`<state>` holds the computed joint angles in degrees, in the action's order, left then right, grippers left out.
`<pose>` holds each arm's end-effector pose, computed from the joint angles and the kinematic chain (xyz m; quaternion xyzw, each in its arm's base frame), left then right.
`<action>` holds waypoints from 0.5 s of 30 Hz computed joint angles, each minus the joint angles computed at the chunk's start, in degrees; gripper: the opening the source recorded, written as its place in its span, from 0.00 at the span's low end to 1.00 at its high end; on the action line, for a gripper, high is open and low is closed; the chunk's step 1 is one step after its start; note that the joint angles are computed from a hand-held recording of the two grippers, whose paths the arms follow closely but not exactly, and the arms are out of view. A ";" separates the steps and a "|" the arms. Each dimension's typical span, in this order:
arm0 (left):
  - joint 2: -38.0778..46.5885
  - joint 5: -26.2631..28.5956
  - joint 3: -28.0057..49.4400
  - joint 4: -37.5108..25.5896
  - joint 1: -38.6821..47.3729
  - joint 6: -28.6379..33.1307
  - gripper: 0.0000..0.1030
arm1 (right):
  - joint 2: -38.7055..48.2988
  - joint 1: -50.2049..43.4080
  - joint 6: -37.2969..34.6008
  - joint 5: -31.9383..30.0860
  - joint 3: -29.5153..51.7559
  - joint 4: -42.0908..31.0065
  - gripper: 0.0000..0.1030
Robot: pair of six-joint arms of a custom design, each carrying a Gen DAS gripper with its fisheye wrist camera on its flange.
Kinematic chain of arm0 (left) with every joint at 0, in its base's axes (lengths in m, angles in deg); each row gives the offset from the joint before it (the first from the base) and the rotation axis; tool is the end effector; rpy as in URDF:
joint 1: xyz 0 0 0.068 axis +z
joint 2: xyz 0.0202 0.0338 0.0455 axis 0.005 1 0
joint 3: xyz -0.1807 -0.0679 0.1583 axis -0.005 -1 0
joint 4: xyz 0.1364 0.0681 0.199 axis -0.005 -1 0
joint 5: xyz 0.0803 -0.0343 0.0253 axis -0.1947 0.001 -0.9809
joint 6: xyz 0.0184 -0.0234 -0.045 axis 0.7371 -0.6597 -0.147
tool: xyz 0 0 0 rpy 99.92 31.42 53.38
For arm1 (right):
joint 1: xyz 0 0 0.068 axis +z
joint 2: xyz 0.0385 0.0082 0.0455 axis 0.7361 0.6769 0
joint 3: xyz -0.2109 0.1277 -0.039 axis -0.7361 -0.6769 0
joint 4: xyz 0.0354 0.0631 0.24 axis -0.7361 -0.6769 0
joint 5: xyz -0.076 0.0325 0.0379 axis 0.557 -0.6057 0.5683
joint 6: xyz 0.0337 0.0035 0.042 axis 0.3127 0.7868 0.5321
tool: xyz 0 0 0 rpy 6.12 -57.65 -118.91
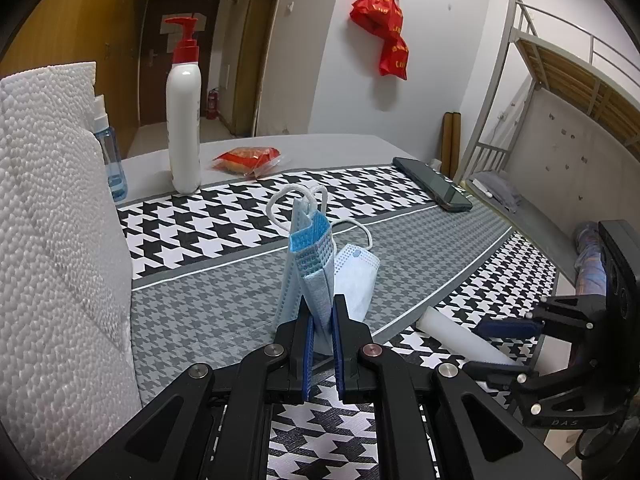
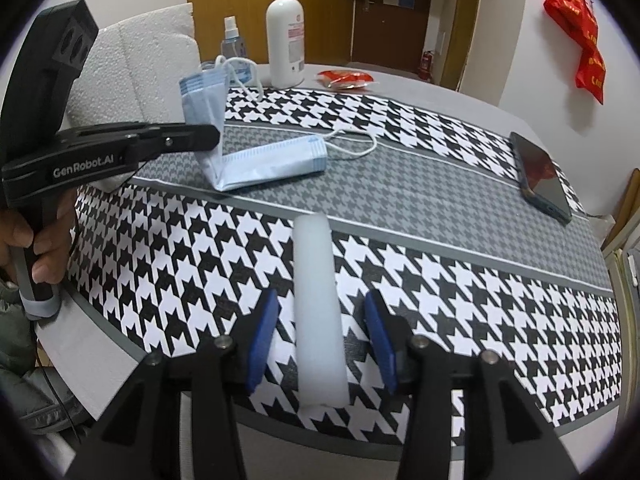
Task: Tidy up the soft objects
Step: 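Carry the blue mask and white tube with both tools over the foam box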
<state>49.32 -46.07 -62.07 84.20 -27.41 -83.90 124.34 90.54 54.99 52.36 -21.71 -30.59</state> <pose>0.2175 -0.1105 0.0861 0.0546 0.8981 -0.1331 0.4157 0.2504 0.2322 0.0580 -0.3151 0.8912 0.1082 0.3077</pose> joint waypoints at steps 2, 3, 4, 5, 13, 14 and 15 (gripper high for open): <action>-0.09 0.10 -0.15 0.22 0.04 0.03 0.09 | -0.38 0.17 0.37 0.14 -0.17 -0.31 0.31; -0.17 0.07 -0.27 0.40 0.01 0.06 0.09 | -0.56 0.27 0.49 0.32 -0.35 -0.31 0.27; -0.65 0.20 -0.64 0.43 0.15 0.20 0.09 | -0.67 0.34 0.62 0.37 -0.54 -0.15 0.25; -0.88 0.18 -0.84 0.66 0.12 0.29 0.08 | -0.76 0.31 0.77 0.34 -0.69 -0.07 0.25; -2.93 -0.79 -2.43 2.27 -1.32 1.05 0.08 | -1.60 -1.34 5.85 -3.05 -3.14 4.50 0.23; -3.10 -0.33 -2.46 2.25 -1.40 1.16 0.08 | -1.84 -1.55 6.57 -3.31 -3.25 4.87 0.23; -2.91 0.01 -2.06 1.94 -1.49 1.26 0.08 | -2.37 -1.56 7.33 -3.13 -3.66 5.29 0.23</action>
<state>46.41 -46.07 -64.13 86.14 -28.89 -82.64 121.96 88.98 62.32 49.23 -25.38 -25.30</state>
